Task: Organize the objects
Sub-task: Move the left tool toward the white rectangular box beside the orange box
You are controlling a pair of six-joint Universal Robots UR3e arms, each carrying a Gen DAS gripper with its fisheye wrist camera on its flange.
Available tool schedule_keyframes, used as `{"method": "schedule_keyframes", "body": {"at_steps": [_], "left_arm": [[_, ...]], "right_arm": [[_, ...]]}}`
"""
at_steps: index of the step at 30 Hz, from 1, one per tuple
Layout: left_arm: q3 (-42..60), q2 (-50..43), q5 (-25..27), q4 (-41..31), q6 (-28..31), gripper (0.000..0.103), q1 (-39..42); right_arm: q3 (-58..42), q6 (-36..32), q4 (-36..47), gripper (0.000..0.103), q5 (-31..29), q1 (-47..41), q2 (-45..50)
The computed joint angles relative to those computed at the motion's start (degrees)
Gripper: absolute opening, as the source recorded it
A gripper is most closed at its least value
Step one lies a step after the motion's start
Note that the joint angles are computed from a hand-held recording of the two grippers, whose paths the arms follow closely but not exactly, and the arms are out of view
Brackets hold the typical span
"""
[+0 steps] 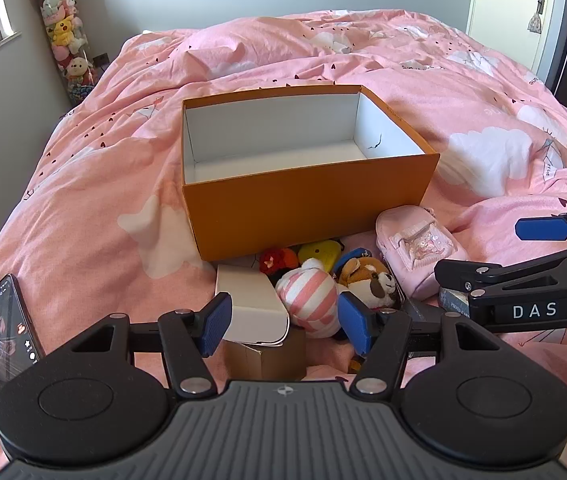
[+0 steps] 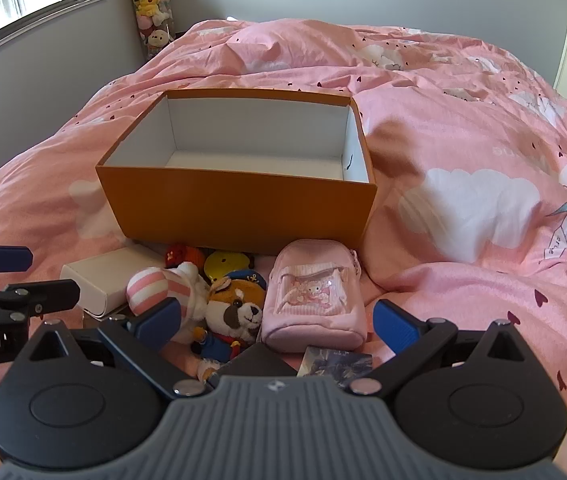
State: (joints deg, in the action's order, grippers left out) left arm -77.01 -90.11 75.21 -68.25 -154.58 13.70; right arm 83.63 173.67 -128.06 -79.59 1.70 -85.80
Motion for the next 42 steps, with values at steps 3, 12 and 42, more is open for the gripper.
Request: {"method": "schedule_keyframes", "body": {"at_steps": [3,12,42], "left_arm": [[0.0,0.0,0.0,0.0,0.0,0.072,0.0],[0.16,-0.11,0.18,0.01,-0.13,0.072,-0.19],[13.09,-10.47,-1.38,-11.42,-0.8,0.057,2.88]], "right_arm": [[0.23,0.1,0.12,0.102,0.19,-0.23,-0.12],[-0.02,0.17,0.54,0.102,0.17,-0.29,-0.07],[-12.76,-4.41,9.74,0.063,3.86,0.81,11.03]]}}
